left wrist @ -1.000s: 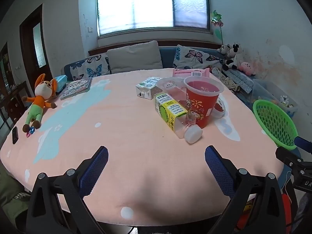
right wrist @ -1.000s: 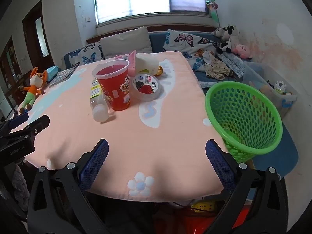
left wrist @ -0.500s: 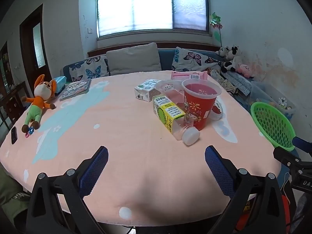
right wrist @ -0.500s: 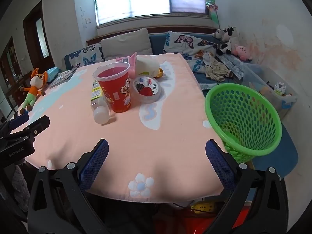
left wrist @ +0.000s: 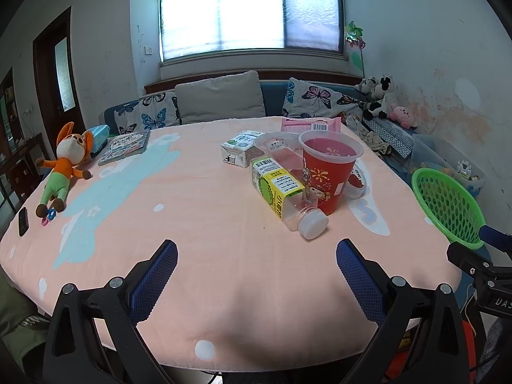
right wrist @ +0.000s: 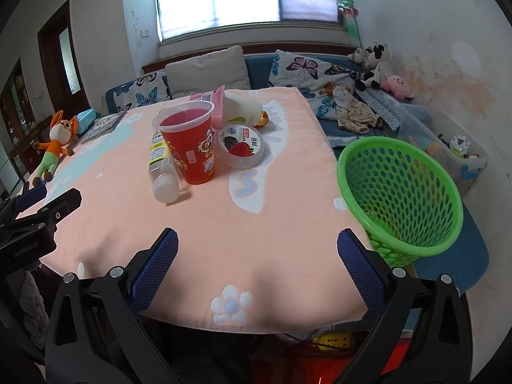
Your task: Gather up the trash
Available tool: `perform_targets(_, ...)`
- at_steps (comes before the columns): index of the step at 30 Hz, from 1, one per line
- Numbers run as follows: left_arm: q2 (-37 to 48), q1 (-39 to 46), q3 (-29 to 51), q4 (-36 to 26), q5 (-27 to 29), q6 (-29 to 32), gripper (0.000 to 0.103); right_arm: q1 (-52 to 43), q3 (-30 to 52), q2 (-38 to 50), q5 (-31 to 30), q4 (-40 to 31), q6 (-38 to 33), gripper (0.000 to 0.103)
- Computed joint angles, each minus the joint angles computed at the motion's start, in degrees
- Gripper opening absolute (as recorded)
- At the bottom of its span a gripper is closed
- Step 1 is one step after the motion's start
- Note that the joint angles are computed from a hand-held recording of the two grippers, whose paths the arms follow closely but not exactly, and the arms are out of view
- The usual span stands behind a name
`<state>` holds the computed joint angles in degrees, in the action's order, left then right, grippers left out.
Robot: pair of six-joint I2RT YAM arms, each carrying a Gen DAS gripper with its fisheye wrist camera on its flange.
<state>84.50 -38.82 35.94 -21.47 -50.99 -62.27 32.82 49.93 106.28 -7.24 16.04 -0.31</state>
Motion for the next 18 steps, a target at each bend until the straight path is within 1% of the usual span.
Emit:
perform_targets(2, 0.1, 0.4, 0.1, 0.5, 0.2, 0.6, 0.096, 0.0, 0.0, 0.0, 0.0, 0.0, 0.1, 0.099)
perform_targets(4, -0.4, -1.1, -0.8, -0.7, -0.4, -1.4, 0.096, 0.0, 0.1, 0.1, 0.0, 0.0, 0.1, 0.099)
perform_targets(18, -0.4, -0.4, -1.2, 0.2, -0.1, -0.9, 0.096, 0.0, 0.3, 0.4, 0.1, 0.1, 0.0, 0.099)
